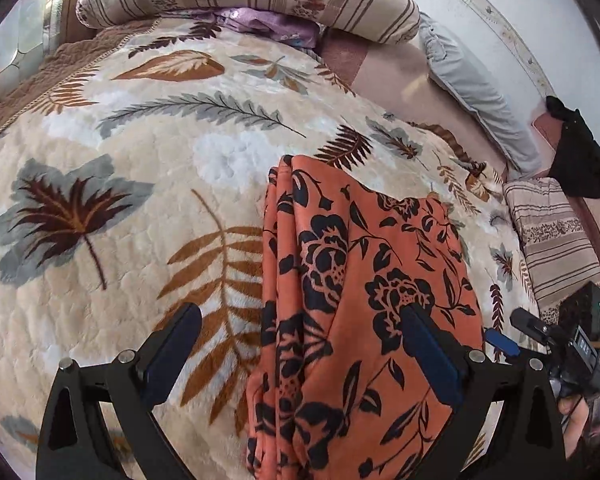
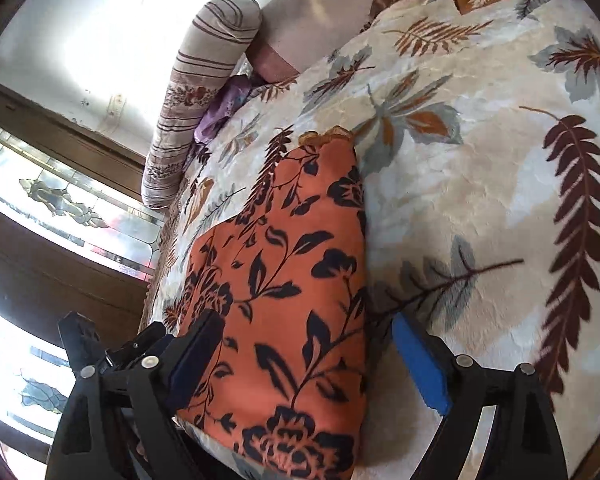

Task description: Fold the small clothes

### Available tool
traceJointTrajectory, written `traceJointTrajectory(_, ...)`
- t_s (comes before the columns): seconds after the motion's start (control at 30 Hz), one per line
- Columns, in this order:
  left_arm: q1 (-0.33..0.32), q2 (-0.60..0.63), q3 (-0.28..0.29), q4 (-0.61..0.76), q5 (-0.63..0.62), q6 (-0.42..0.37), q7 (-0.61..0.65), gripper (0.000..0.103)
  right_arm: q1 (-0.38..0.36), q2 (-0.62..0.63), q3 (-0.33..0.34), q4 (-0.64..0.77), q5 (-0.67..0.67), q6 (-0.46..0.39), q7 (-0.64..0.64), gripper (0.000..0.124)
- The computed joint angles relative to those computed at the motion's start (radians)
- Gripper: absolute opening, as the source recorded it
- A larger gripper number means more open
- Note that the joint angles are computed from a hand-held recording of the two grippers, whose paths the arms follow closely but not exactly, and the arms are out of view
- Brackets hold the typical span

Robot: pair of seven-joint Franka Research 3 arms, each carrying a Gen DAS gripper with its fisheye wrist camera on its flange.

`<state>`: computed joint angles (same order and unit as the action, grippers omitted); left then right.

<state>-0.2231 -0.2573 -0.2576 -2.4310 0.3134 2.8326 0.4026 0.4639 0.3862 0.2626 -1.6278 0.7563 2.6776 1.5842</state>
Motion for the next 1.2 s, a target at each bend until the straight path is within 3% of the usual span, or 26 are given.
traceJointTrajectory(0.03,-0.033,0.036,0.032,0.020,-0.065,-0.023,0.068,0.099,0.007,0.053,-0.014,0.068,-0.034,-0.050,0.033,0.089)
traceJointTrajectory(0.07,-0.067,0.071,0.063,0.037,-0.138,-0.044,0.127,0.090,0.009,0.108,-0.017,0.136,-0.054,-0.105,0.058,0.089)
traceJointTrajectory(0.13,-0.030,0.080,0.025,0.033,-0.074,-0.027,0.085,0.089,0.031,0.193,-0.035,0.245,-0.116,-0.186,0.116,0.088)
traceJointTrajectory(0.17,-0.029,0.078,0.019,0.037,-0.060,-0.034,0.093,0.077,0.049,0.203,-0.043,0.269,-0.160,-0.184,0.109,0.063)
traceJointTrajectory(0.2,-0.046,0.079,0.032,0.034,-0.097,-0.014,0.139,0.066,0.048,0.226,-0.031,0.319,-0.186,-0.232,0.078,0.049)
traceJointTrajectory(0.23,-0.078,0.083,0.058,0.024,-0.179,0.033,0.206,0.044,0.073,0.228,-0.053,0.343,-0.242,-0.252,0.095,0.047)
traceJointTrajectory(0.27,-0.074,0.082,0.053,0.030,-0.191,0.025,0.207,0.040,0.089,0.229,-0.066,0.363,-0.287,-0.266,0.093,0.041)
traceJointTrajectory(0.37,-0.027,0.087,-0.003,0.076,-0.065,-0.031,0.117,0.031,0.090,0.194,-0.069,0.349,-0.328,-0.239,0.064,0.032)
traceJointTrajectory(0.47,-0.023,0.120,-0.016,0.136,-0.008,-0.009,0.082,0.028,0.094,0.134,-0.089,0.308,-0.372,-0.173,0.049,0.030)
traceJointTrajectory(0.57,-0.016,0.210,-0.030,0.254,0.107,0.028,0.020,0.028,0.070,0.085,-0.107,0.270,-0.391,-0.127,0.058,0.030)
traceJointTrajectory(0.63,-0.036,0.298,-0.020,0.353,0.098,0.029,0.050,0.028,0.050,0.060,-0.124,0.232,-0.401,-0.090,0.075,0.030)
traceJointTrajectory(0.7,-0.067,0.408,-0.012,0.483,0.133,-0.056,0.053,0.031,-0.002,0.062,-0.104,0.205,-0.342,-0.084,0.064,0.030)
traceJointTrajectory(0.73,-0.087,0.471,-0.009,0.554,0.114,-0.135,0.088,0.039,-0.023,0.087,-0.096,0.222,-0.322,-0.099,0.050,0.031)
traceJointTrajectory(0.77,-0.136,0.529,0.029,0.617,0.050,-0.206,0.152,0.052,-0.017,0.111,-0.123,0.226,-0.323,-0.116,0.074,0.036)
traceJointTrajectory(0.8,-0.151,0.553,0.040,0.644,0.035,-0.238,0.146,0.057,-0.010,0.135,-0.151,0.232,-0.375,-0.154,0.169,0.036)
traceJointTrajectory(0.83,-0.132,0.543,0.017,0.640,0.090,-0.254,0.069,0.061,-0.025,0.141,-0.144,0.213,-0.357,-0.164,0.197,0.048)
traceJointTrajectory(0.87,-0.138,0.509,0.029,0.606,0.098,-0.228,0.056,0.062,-0.057,0.115,-0.111,0.162,-0.284,-0.119,0.169,0.059)
traceJointTrajectory(0.97,-0.183,0.426,0.056,0.573,0.247,-0.306,-0.038,0.062,-0.007,0.027,-0.162,0.066,-0.386,-0.002,0.219,0.059)
traceJointTrajectory(1.0,-0.189,0.397,0.053,0.554,0.294,-0.315,-0.076,0.062,-0.008,0.007,-0.155,0.057,-0.394,0.026,0.212,0.059)
traceJointTrajectory(1.07,-0.182,0.361,0.032,0.513,0.312,-0.295,-0.092,0.062,-0.066,-0.016,-0.071,0.057,-0.289,0.066,0.095,0.059)
traceJointTrajectory(1.13,-0.171,0.378,0.012,0.509,0.266,-0.319,-0.043,0.062,-0.131,0.003,0.028,0.112,-0.121,0.004,-0.064,0.070)
traceJointTrajectory(1.17,-0.179,0.413,0.013,0.534,0.227,-0.370,-0.005,0.065,-0.148,0.023,0.056,0.139,-0.051,-0.031,-0.119,0.079)
traceJointTrajectory(1.2,-0.163,0.427,0.001,0.525,0.200,-0.365,0.008,0.066,-0.145,0.042,0.054,0.152,-0.029,-0.064,-0.131,0.081)
